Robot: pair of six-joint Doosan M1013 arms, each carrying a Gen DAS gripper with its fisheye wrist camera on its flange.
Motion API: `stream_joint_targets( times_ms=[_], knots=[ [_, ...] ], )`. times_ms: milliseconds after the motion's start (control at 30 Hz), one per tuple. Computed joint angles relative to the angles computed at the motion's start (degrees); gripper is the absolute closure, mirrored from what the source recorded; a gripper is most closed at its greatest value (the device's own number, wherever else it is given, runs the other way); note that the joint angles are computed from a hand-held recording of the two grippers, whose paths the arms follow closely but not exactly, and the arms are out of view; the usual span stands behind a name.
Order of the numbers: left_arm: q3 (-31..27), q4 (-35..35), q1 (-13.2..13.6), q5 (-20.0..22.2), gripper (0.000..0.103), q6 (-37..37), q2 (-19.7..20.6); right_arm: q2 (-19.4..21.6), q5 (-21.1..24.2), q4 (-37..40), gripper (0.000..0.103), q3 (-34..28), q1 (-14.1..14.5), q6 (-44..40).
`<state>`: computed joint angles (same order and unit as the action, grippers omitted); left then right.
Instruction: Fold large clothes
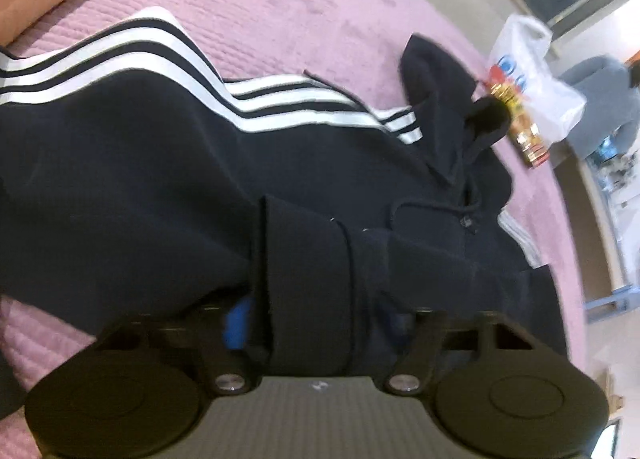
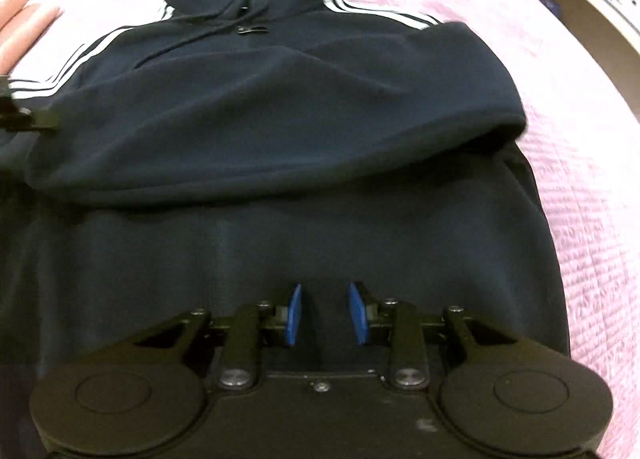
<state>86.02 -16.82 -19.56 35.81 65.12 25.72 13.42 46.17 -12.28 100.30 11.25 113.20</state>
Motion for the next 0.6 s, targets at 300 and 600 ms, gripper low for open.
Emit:
stream_joint_targets(
  times_ms=[300, 600],
  knots=[
    [-1.02, 9.11, -2.42, -10.10, 0.093, -1.65, -2.51, 0.15, -2.69, 3.97, 0.067, -1.09, -3.12, -3.53],
    [-5.33, 24.14, -0.53, 2.22, 0.072, -12.23, 0.54, 3.47, -6.76, -1.59, 0.060, -5.90, -5.93, 4.45]
  ],
)
